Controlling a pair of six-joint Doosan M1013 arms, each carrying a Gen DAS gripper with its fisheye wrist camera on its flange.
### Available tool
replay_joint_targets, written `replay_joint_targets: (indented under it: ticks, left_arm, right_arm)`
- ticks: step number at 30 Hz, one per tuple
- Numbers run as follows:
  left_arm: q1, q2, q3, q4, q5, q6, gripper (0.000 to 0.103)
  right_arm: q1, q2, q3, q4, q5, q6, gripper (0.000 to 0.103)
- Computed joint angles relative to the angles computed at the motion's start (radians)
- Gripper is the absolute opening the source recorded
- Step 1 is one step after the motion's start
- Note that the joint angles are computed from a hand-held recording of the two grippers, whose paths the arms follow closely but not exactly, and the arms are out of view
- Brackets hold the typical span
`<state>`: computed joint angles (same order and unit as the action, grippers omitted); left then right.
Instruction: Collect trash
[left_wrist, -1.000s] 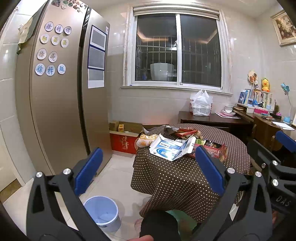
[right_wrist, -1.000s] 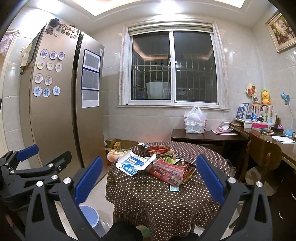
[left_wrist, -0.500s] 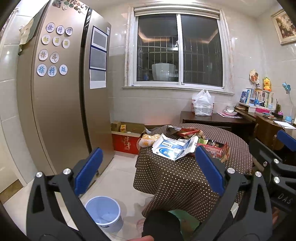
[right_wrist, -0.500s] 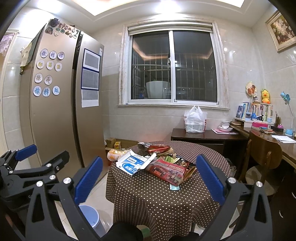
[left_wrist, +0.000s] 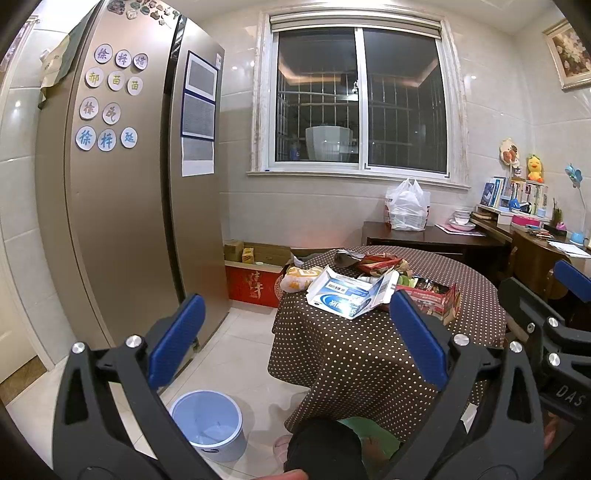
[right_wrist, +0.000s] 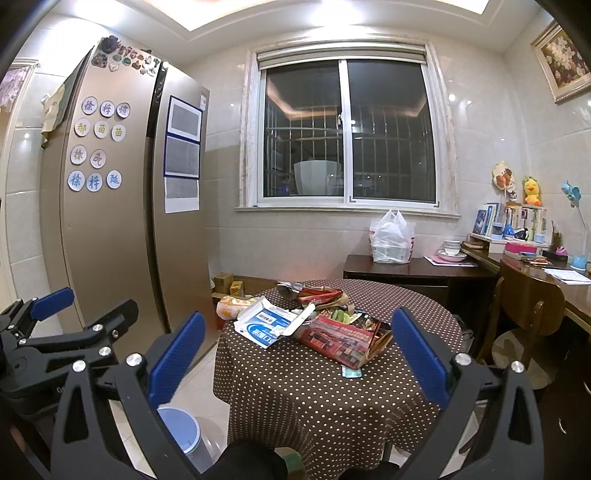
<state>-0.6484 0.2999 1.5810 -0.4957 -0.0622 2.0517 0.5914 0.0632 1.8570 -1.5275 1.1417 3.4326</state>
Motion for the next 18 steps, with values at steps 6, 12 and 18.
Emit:
replay_joint_targets:
  ticks: [6,12,18]
  left_arm:
    - [0.0,0.0,0.001,-0.016,0.0,0.014,0.098]
    - [0.002,0.0,0.0,-0.013,0.001,0.01,0.098]
    - [0.005,0.002,0.0,0.013,0.002,-0.015,0.098]
  right_arm:
    - [0.001,0.001,-0.003,0.005,-0.005,0.0,0.099]
    - [-0.001,0.0,-0.004,0.007,-0.012,-0.004,0.099]
    - [-0.001,0.001,-0.004,0.006,-0.011,-0.003,0.099]
